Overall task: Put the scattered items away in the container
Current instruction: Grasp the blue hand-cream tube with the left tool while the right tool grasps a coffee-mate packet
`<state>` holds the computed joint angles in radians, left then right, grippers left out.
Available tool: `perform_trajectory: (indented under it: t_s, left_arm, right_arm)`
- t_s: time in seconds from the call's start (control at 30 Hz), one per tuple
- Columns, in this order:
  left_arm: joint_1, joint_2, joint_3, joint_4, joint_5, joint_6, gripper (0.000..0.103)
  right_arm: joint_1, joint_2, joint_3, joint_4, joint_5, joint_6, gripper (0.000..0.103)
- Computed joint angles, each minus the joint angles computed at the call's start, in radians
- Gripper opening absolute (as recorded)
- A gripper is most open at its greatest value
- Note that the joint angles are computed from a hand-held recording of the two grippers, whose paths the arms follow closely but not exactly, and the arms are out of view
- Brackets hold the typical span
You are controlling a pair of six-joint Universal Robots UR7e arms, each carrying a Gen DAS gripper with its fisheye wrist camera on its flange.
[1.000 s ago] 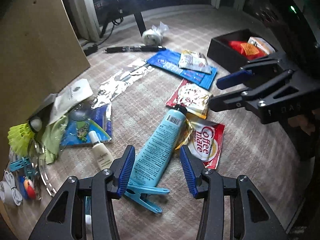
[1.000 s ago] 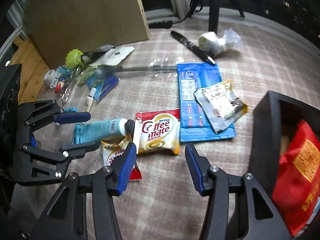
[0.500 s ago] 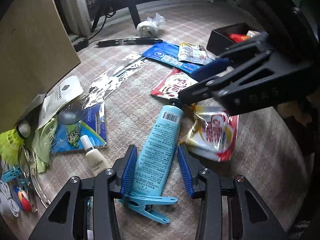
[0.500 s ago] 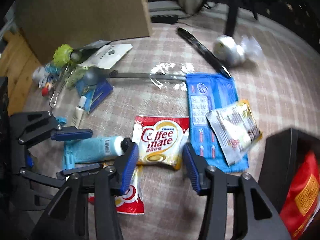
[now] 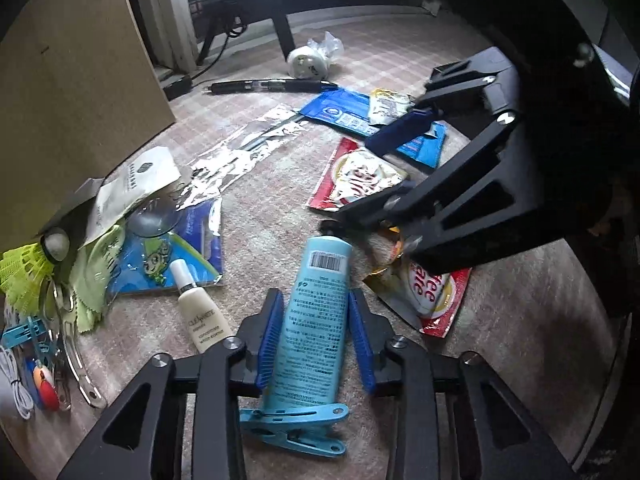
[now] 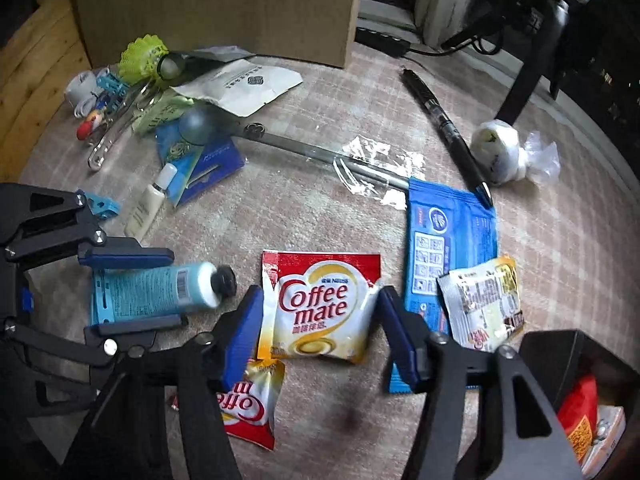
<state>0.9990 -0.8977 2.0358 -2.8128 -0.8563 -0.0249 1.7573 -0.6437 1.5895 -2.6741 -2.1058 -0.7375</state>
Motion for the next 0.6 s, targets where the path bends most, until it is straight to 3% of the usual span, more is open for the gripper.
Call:
perform_trajectory:
  t_s: [0.03, 0.07, 0.23, 0.3, 0.37, 0.5, 0.6]
  left_arm:
    - [0.000, -0.002, 0.004, -0.007, -0.001, -0.007, 0.029]
    - [0.001, -0.006, 0.009, -0.014, -0.003, -0.014, 0.029]
    - [0.003, -0.029, 0.043, -0.075, -0.013, -0.065, 0.029]
    - [-0.002, -0.044, 0.059, -0.100, -0.008, -0.089, 0.029]
    - [-0.007, -0.058, 0.073, -0.130, -0.011, -0.103, 0.029]
    - [-0.018, -0.069, 0.090, -0.166, 0.008, -0.108, 0.029]
    - [-0.018, -0.076, 0.099, -0.174, 0.009, -0.135, 0.029]
  right_arm:
    - [-0.006, -0.007, 0.002, 0.003, 0.013, 0.012, 0.044]
    - [-0.011, -0.014, 0.005, 0.003, 0.025, 0.024, 0.036]
    - [-0.041, -0.050, 0.041, -0.018, 0.103, 0.085, 0.029]
    - [-0.050, -0.069, 0.056, -0.029, 0.142, 0.115, 0.009]
    - [-0.055, -0.087, 0.064, -0.026, 0.181, 0.144, 0.009]
    - [-0.044, -0.093, 0.077, -0.039, 0.167, 0.144, 0.009]
    - [-0.058, -0.119, 0.100, -0.052, 0.212, 0.174, 0.009]
